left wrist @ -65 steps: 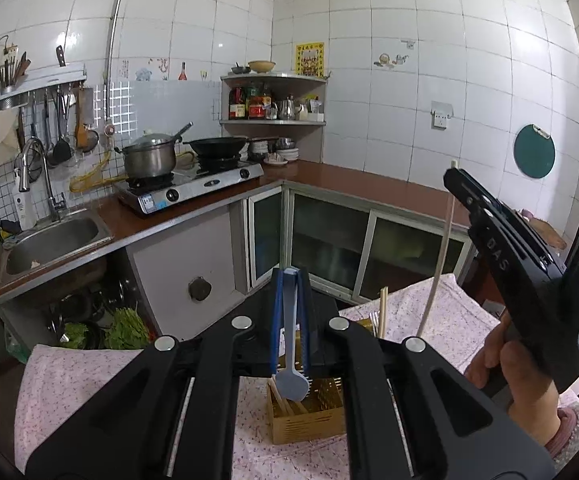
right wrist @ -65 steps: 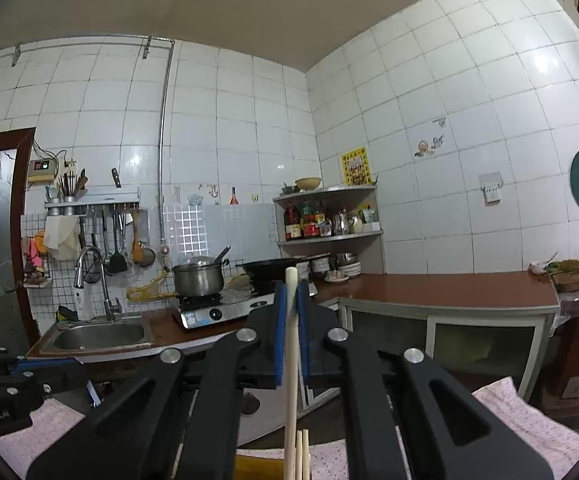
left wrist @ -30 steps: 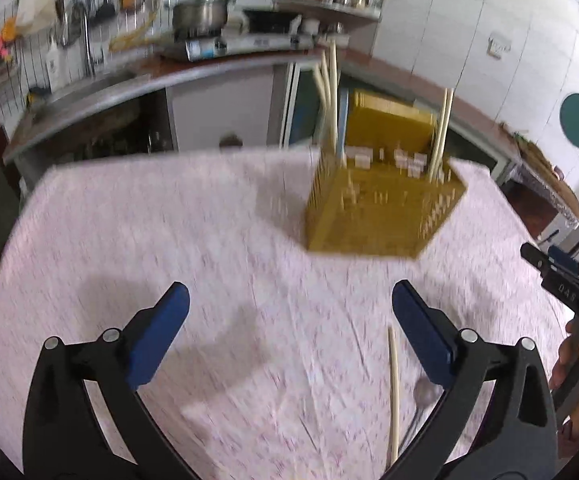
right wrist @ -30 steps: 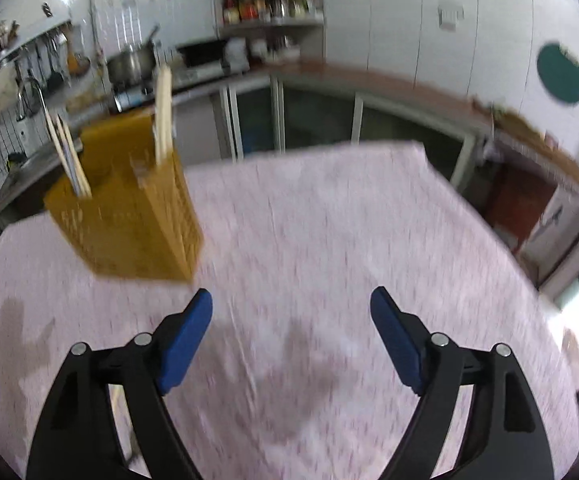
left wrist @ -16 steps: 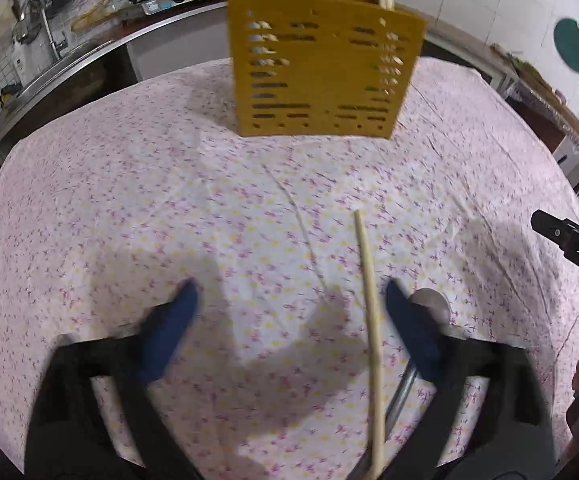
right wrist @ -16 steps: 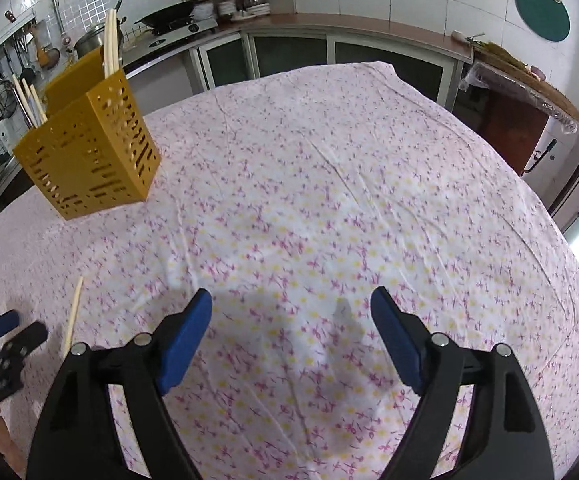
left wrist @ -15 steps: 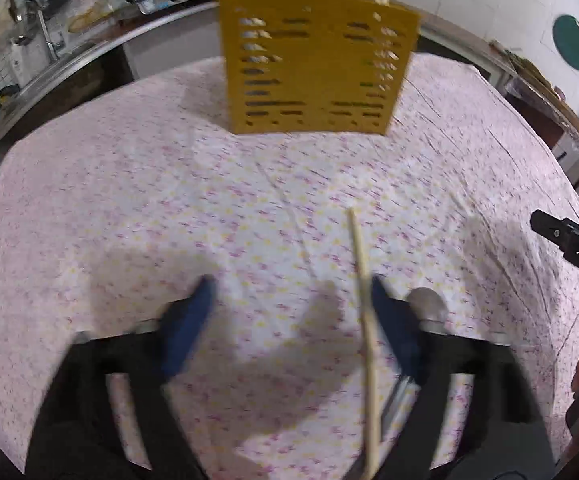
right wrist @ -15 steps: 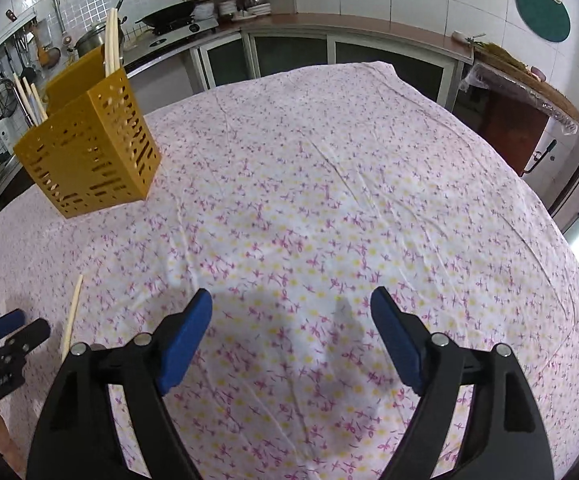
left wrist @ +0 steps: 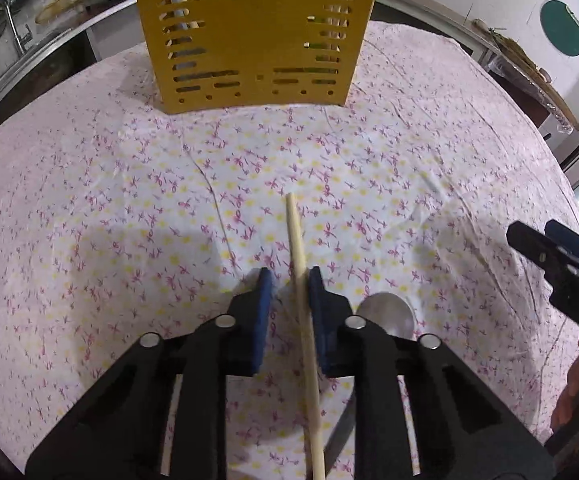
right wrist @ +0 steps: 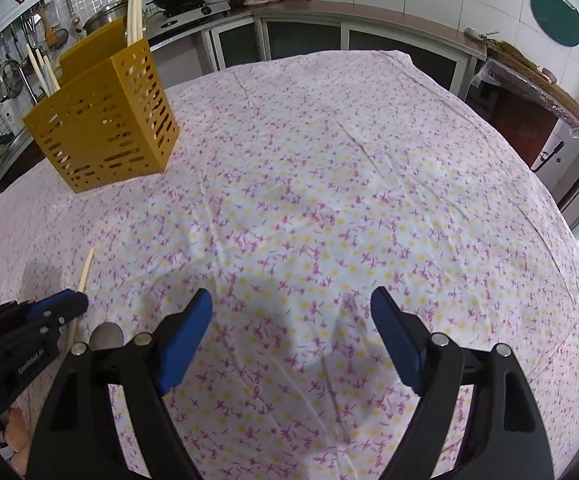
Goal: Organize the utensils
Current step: 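Grasp the last chopstick with the left tool while the right tool grasps the grey spoon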
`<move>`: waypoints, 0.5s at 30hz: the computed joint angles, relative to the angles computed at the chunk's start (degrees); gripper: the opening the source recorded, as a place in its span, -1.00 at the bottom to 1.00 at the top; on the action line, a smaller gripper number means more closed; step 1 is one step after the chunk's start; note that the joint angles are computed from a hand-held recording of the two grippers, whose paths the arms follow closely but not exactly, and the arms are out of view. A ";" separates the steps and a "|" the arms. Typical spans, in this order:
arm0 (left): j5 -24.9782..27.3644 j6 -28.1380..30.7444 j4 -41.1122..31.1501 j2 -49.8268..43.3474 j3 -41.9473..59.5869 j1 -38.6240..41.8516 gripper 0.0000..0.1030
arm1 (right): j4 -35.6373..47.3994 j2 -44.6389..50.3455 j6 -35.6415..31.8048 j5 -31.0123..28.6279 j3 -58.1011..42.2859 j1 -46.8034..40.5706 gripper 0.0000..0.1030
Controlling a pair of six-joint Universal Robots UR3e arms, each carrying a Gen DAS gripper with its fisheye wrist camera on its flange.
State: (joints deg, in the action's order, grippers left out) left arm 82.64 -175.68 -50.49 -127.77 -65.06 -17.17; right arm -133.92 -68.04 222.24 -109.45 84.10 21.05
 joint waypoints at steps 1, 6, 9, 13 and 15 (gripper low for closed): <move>-0.10 -0.04 0.19 -0.23 0.15 0.06 -0.80 | 0.26 0.12 0.18 0.13 -0.23 0.16 0.55; -3.06 1.43 0.33 0.00 -0.46 1.82 -0.91 | 2.79 1.91 1.22 0.55 -3.80 1.85 0.55; -3.18 2.22 0.64 1.21 -1.95 2.86 -0.91 | 4.86 3.97 0.96 1.68 -7.67 3.05 0.55; -3.05 2.95 1.66 4.16 -5.80 5.00 -0.91 | 8.96 8.37 1.02 2.06 -15.42 5.80 0.54; -3.15 3.43 2.13 5.66 -7.82 6.64 -0.91 | 11.05 10.64 1.33 2.90 -19.25 6.90 0.53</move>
State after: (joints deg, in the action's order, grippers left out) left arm 79.49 -172.25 -48.36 -122.11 -72.88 -10.53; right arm -122.87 -57.40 223.57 -106.55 64.86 27.96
